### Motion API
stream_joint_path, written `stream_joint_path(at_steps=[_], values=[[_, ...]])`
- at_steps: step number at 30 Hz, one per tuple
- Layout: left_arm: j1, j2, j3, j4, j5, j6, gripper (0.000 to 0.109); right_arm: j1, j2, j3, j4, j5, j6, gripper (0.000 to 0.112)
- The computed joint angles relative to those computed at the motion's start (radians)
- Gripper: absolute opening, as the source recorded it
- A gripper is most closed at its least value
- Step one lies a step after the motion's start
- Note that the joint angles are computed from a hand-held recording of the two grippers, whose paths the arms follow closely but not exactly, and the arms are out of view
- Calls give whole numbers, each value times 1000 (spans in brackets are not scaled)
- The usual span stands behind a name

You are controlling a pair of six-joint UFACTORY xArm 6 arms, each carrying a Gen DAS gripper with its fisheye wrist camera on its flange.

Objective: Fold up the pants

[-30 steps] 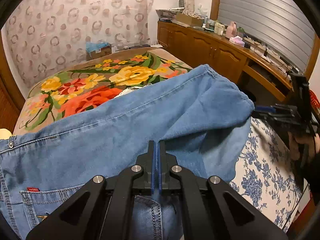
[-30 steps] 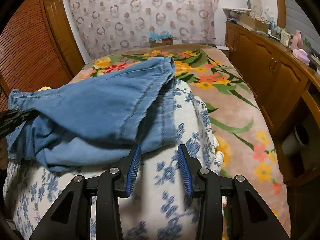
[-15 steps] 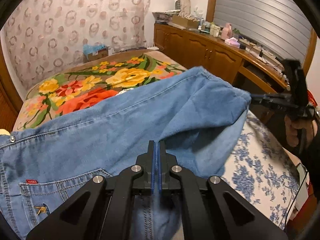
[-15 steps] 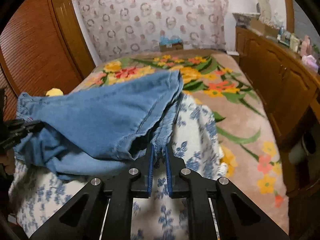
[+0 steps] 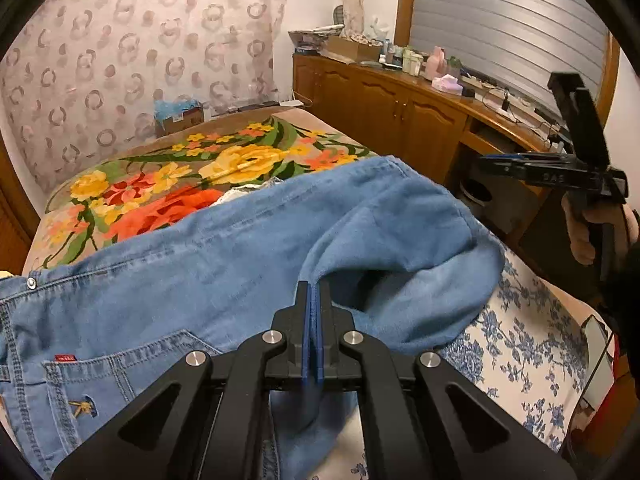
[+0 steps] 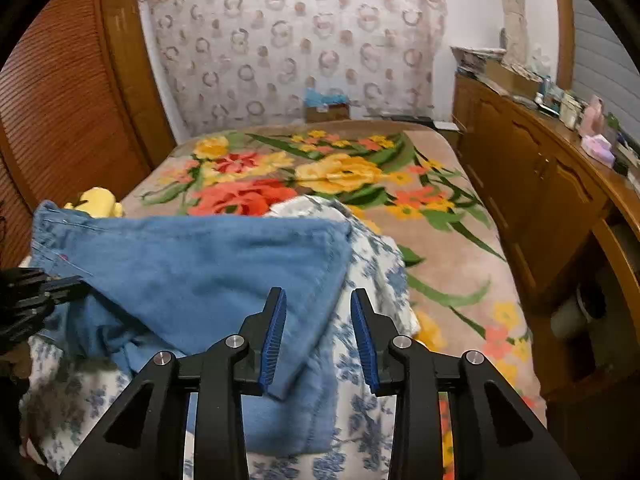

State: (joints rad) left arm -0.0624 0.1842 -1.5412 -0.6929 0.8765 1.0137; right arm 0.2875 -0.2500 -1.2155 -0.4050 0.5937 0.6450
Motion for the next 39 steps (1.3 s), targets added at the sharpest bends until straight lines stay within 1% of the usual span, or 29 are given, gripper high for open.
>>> stream_joint_path(at_steps=[4,7,11,13,17,20,22,23,24,26,27,29,30,34,35,37,38,39], values=[[-2,6,6,10,3,0,3,-17,-13,61,34,-16,8,37],[-5,5,14,15,0,-9,3,-22,-22,110,114,-55,-32,37],[-7,1,28,17,5,-3,3,-11,-53,189,133,-92,-37,37],[-8,0,31,18,4,-4,3,-16,-38,191,161,-85,-61,37],[-6,-6,36,11,7,-3,3,-4,-9,179,99,-53,-6,37],[-4,-11,37,5,18,5,3,9,5,169,81,-53,11,37],[-2,-17,37,-4,32,9,3,12,10,168,71,-60,5,27],[-2,-20,39,-7,39,9,3,14,12,138,106,-40,-31,19],[-3,-24,43,-9,44,10,3,12,13,137,110,-41,-38,16],[-6,-32,52,-11,51,13,3,17,-12,132,66,-11,-25,9],[-7,-37,56,-13,58,15,3,13,-29,137,51,-4,-21,9],[-8,-48,62,-30,91,21,3,6,-46,145,10,-11,22,9],[-7,-52,65,-40,105,29,3,1,-49,148,23,-17,12,9],[-27,-86,105,-49,104,46,3,4,-36,139,33,-17,5,11],[-30,-92,114,-51,103,46,3,7,-36,138,22,-18,18,18],[-33,-103,128,-52,101,49,3,13,-46,145,-22,-29,68,22],[-34,-107,134,-52,102,50,3,16,-49,149,-37,-41,89,25],[-35,-110,138,-52,103,51,3,19,-49,150,-60,-49,116,33]])
